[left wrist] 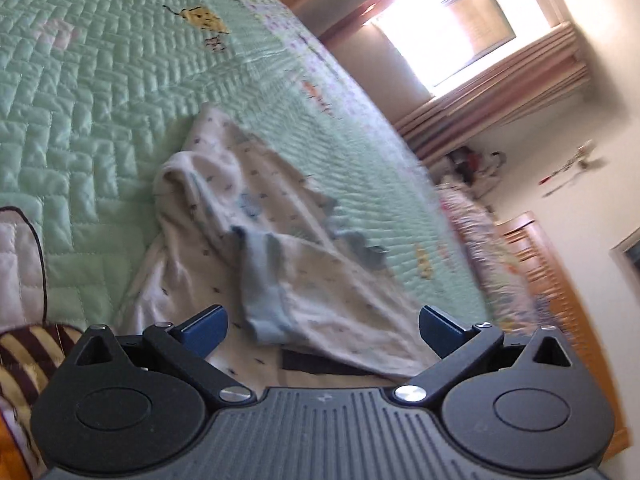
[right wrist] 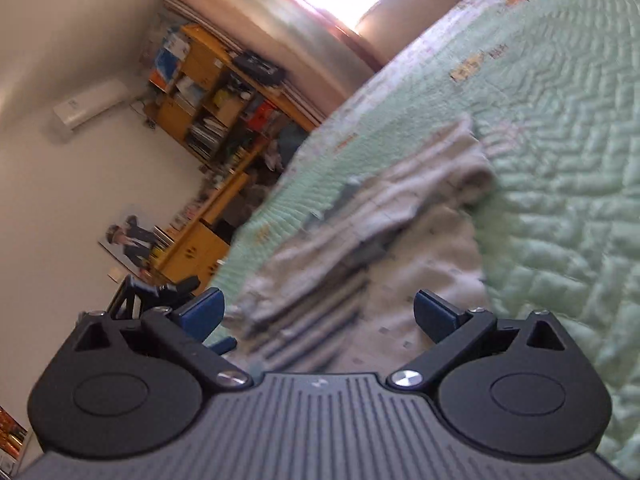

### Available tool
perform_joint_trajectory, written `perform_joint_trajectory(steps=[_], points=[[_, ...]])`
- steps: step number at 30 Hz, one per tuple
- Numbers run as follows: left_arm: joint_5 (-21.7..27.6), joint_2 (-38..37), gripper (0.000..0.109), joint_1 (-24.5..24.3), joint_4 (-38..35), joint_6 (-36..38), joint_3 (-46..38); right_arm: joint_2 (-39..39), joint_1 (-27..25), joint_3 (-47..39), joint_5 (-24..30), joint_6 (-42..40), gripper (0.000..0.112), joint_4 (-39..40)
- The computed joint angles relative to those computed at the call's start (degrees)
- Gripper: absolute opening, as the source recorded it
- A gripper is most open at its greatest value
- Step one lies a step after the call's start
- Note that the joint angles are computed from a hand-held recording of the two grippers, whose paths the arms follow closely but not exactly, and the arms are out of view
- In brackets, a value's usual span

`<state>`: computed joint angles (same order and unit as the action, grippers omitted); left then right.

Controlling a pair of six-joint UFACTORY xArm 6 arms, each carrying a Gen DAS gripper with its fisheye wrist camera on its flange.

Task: Fold clothes
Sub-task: 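Grasp the blue cuff of the sleepsuit sleeve with the left gripper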

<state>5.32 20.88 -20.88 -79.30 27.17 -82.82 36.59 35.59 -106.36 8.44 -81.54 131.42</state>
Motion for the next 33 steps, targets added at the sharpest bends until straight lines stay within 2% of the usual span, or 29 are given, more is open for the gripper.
perform_joint_trajectory(steps=[2, 5, 11, 12, 13, 14, 15, 17, 19, 23, 26, 28, 33], points=[[-0.48, 1.38, 0.101, 0.02, 0.15, 0.98, -1.26, -1.18, -0.46, 1.87, 1.58, -4.25, 0.101, 4.04], [0.15, 2.23, 0.099, 0.43, 0.83, 0.58, -2.44, -1.94, 0.07, 2.97, 1.50, -4.38, 0.101, 2.13], [0.75, 0.85, 0.073, 1.14, 15.86, -11.63, 0.61, -2.40, 0.40, 3.57, 1.41, -6.72, 0.103, 2.23], [0.92, 0.65, 0.068, 1.22, 17.79, -13.04, 0.99, -2.41, 0.38, 3.62, 1.52, -7.12, 0.103, 2.57], [1.25, 0.54, 0.057, 1.28, 19.20, -13.87, 1.16, -2.53, 0.38, 3.79, 1.59, -7.71, 0.103, 3.08], [1.63, 0.47, 0.051, 1.36, 20.87, -15.03, 1.29, -2.69, 0.40, 3.97, 1.61, -8.22, 0.103, 3.44], [1.99, 0.52, 0.038, 1.46, 22.76, -16.58, 1.31, -2.80, 0.41, 4.12, 1.62, -8.70, 0.103, 3.76], [2.25, 0.64, 0.029, 1.59, 25.97, -19.00, 1.39, -2.91, 0.45, 4.35, 1.60, -9.56, 0.103, 4.29], [2.48, 0.47, 0.015, 1.65, 28.24, -19.78, 1.56, -3.01, 0.50, 4.55, 1.57, -10.27, 0.103, 4.67], [2.29, -0.55, 0.008, 1.35, 30.77, -17.79, 1.50, -3.15, 0.46, 5.01, 1.76, -11.42, 0.103, 5.30], [0.16, -1.81, 0.004, 0.99, 26.45, -12.27, 1.02, -3.21, 0.51, 5.12, 1.69, -11.87, 0.103, 5.54], [-1.52, -2.59, 0.004, 1.22, 26.00, -11.23, 1.31, -3.29, 0.57, 5.20, 1.56, -12.16, 0.103, 5.68], [-2.86, -2.54, 0.004, 4.24, 42.86, -28.70, 5.28, -3.47, 0.73, 5.39, 1.25, -12.89, 0.103, 6.05]])
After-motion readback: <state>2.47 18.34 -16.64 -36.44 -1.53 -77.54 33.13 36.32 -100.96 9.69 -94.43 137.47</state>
